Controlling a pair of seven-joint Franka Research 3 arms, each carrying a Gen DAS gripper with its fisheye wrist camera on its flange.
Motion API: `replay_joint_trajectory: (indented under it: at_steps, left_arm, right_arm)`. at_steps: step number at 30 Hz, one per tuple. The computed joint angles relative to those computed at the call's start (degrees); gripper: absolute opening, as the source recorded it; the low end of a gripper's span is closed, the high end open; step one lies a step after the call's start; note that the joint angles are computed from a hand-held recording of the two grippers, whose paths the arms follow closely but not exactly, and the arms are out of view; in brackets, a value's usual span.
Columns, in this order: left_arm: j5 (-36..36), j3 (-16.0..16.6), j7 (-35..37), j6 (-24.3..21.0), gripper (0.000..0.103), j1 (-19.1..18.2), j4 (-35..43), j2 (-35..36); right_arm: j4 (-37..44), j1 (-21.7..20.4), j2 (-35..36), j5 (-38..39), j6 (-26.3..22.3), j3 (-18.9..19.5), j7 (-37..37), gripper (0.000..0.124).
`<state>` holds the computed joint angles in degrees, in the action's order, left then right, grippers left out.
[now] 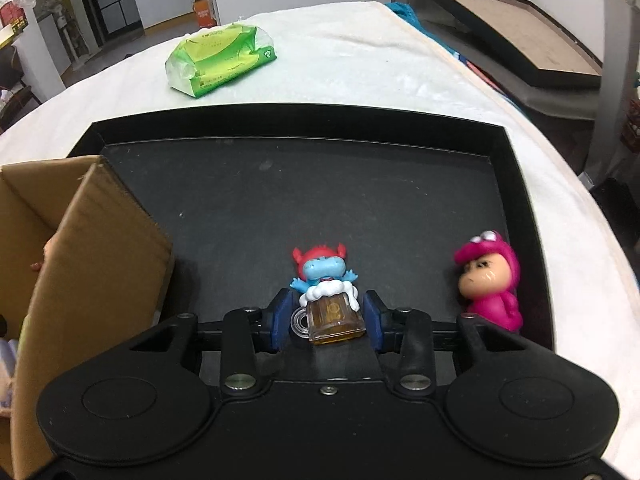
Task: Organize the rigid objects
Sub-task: 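Reach the right tool to the blue-red mug figure and grasp it, then lift the mug figure with the right tool and carry it into the box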
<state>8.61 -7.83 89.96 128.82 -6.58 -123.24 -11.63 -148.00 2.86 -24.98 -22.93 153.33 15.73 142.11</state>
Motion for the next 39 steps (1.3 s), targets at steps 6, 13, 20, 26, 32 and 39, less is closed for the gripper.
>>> replay_joint_trajectory:
  at_steps: [6, 13, 20, 26, 32, 39]
  left_arm:
    - [-2.1, 0.7, 1.7, 0.3, 0.056, -0.2, -1.4, -1.6]
    - [-4.9, 1.5, 3.3, 0.7, 0.056, -0.3, -3.4, -3.8]
    - [-6.8, 2.3, 4.6, 0.6, 0.056, -0.3, -4.8, -5.8]
    - [-8.3, 2.8, 5.7, 0.4, 0.056, -0.2, -4.7, -6.1]
    - [-9.5, 3.1, 6.4, 0.5, 0.056, -0.1, -4.8, -6.3]
    - [-10.0, 2.9, 6.6, -0.2, 0.056, -0.1, -4.5, -6.1]
  right_arm:
    - [-0.6, 1.5, -4.2, 2.8, -2.5, -0.1, -0.5, 0.037]
    - [-1.2, 3.2, -8.3, 7.5, -4.6, -0.4, -2.7, 0.000]
    - [-3.6, 4.3, -10.1, 14.2, -2.6, -1.6, -3.4, 0.010]
    - [-6.5, 8.8, -12.0, 22.0, -0.5, -4.2, -8.1, 0.033]
    - [-6.5, 10.3, -11.5, 26.3, 0.1, -4.4, -12.5, 0.048]
    - [-5.5, 12.1, -9.7, 28.6, -1.5, -4.5, -18.2, 0.049]
